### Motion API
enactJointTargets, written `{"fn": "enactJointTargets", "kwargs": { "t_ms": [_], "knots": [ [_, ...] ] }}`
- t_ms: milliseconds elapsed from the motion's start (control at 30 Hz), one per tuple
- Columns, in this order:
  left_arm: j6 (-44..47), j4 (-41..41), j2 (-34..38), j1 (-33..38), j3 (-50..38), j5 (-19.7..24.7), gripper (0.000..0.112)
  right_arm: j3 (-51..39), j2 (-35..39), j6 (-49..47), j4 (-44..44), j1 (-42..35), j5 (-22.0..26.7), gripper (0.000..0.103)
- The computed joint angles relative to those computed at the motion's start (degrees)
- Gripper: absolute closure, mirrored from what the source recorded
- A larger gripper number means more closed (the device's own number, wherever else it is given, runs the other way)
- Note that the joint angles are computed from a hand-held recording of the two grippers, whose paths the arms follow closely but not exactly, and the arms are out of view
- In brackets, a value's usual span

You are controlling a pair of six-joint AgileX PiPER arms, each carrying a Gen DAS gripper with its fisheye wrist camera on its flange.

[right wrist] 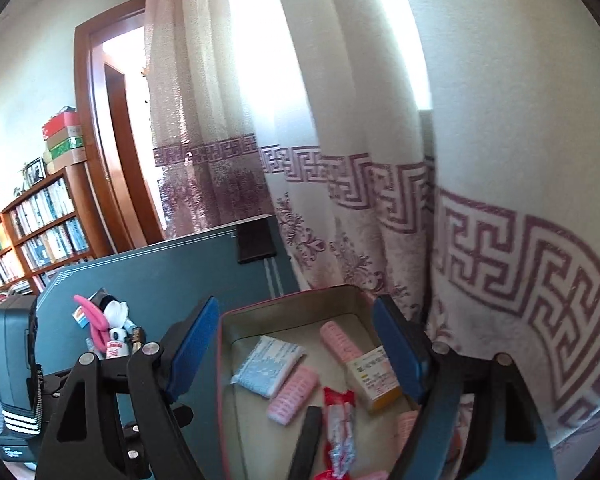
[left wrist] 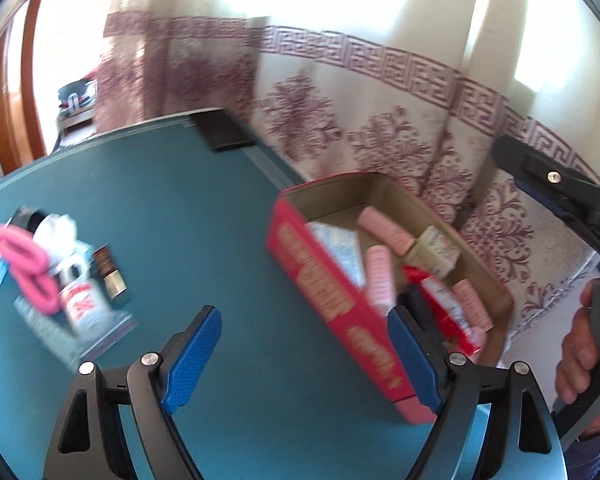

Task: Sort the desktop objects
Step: 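Move both open tools back over the pile on the table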

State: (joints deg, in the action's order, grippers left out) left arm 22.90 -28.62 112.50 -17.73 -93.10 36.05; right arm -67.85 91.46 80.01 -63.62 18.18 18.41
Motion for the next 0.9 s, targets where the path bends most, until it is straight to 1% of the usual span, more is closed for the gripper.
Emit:
{"fn": "enactJointTargets", "kwargs": {
  "t_ms": [200, 367, 433, 633, 667, 800, 900],
  "knots": [
    [1.4, -1.1, -3.1, 6.1, 6.6, -2.3, 0.026, -3.4, 3.5, -3.5, 3.6, 4.3, -0.5, 0.021],
    [2.1, -1.1, -4.9, 12.3, 10.4, -4.1, 0.026, -8.0, 7.6, -11.7, 11.8, 7.4, -1.7, 0.021],
    [1.4, -0.2, -5.0, 14.6, 11.2, -4.8, 0.026, -10.5, 10.0, -17.8, 18.1, 8.3, -2.3, 0.021],
    [1.7, -1.4, -3.6, 21.1, 10.6, -3.7, 0.026, -17.8, 17.0, -33.0, 33.9, 10.7, -1.6, 0.021],
    [2.2, -2.0, -3.4, 22.1, 10.6, -3.5, 0.026, -19.4, 18.4, -36.7, 37.9, 10.9, -1.1, 0.021],
    [4.7, -4.4, -2.8, 25.2, 11.2, -3.3, 0.026, -25.3, 23.2, -47.1, 49.5, 11.5, 1.8, 0.021],
    [6.0, -5.5, -2.1, 27.0, 11.1, -3.0, 0.026, -30.1, 26.7, -51.2, 53.2, 12.3, 4.0, 0.021]
  ]
}}
